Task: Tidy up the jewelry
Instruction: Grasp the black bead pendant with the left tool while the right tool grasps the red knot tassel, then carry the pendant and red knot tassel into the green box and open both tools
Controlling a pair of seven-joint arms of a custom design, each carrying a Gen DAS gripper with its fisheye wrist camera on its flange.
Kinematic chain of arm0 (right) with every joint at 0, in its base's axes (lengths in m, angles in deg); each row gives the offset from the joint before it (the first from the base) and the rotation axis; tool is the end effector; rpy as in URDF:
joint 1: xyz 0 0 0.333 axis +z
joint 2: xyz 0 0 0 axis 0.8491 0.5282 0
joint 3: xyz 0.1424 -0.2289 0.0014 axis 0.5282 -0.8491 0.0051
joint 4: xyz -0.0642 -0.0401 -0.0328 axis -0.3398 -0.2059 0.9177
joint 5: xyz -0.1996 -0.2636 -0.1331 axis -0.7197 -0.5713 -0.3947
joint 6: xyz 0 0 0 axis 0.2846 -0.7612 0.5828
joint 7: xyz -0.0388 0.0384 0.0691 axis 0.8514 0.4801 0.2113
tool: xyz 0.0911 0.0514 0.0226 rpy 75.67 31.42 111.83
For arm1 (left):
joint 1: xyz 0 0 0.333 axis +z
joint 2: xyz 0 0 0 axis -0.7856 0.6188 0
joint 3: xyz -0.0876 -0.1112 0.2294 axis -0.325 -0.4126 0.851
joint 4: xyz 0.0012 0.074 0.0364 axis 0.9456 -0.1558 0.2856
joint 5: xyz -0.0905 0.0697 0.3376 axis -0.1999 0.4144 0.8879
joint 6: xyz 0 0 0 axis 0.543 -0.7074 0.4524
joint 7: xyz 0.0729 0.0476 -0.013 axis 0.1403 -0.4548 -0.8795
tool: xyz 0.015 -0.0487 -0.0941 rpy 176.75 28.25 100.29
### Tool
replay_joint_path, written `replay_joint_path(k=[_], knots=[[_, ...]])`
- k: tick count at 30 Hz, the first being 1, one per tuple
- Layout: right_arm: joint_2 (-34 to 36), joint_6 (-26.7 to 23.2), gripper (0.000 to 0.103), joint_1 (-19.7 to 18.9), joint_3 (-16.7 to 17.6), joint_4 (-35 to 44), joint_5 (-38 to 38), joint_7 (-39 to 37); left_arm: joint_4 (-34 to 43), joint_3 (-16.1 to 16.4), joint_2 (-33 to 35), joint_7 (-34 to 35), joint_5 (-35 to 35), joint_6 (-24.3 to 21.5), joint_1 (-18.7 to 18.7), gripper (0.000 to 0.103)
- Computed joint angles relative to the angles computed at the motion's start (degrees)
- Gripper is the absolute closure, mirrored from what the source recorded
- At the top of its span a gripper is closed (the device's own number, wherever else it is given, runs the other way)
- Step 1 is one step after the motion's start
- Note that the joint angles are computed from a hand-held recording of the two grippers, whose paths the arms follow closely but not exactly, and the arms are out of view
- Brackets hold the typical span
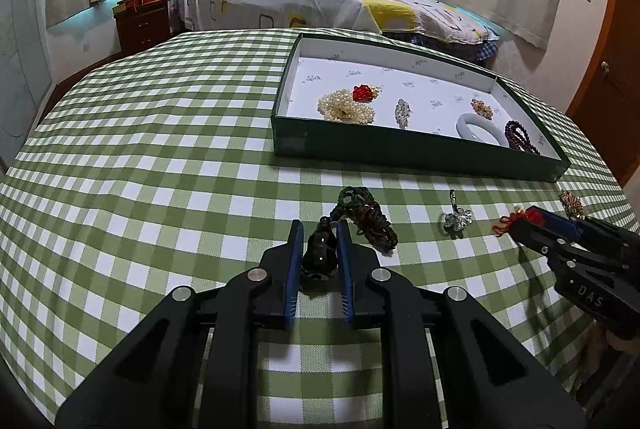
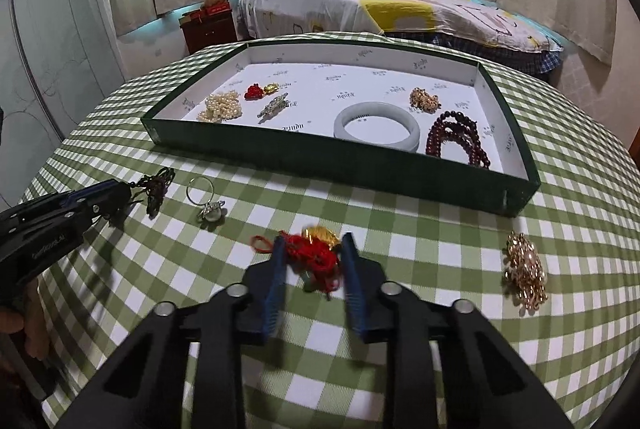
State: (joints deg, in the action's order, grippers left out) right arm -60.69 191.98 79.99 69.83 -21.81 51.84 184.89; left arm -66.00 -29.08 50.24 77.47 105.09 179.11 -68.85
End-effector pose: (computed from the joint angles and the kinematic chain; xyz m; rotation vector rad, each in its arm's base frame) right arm 0.5839 0.2717 0.3247 -1.9506 1.4575 -0.4360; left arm 0.5447 -0.2020 0.3247 -1.8398 1.7618 -0.8118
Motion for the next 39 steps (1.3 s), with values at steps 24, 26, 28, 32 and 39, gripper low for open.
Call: replay_joint_path(k=[24, 26, 28, 32, 39], knots=[[-3.56, 6.63, 0.086, -3.07, 2.84, -5.33, 2.69, -1.48, 0.88, -1.02, -1.54, -7.64, 7.95, -0.2, 0.58, 0.086], [-3.76, 7.1, 0.086, -3.25, 2.95, -5.44, 2.7, -1.48, 1.04, -1.47, -1.99, -8.58, 9.11, -0.07, 0.97, 0.086], [-4.02, 7.63, 0.086, -3.75, 3.33, -5.51, 2.68, -1.63, 1.28, -1.93, -2.46, -9.71, 10.31, 0.08, 1.34, 0.086], [-4.74, 8.6, 0.086, -4.57, 3.89, -5.79, 2.72, -1.77, 1.75, -2.9, -3.23, -11.54, 11.76, 0.95, 2.44, 0.086], [-4.99, 9.78, 0.086, -4.02, 2.42, -4.32, 2.63, -1.45, 4.74, -3.96, -3.46, -13.87, 14.23, 1.73, 3.52, 0.086]])
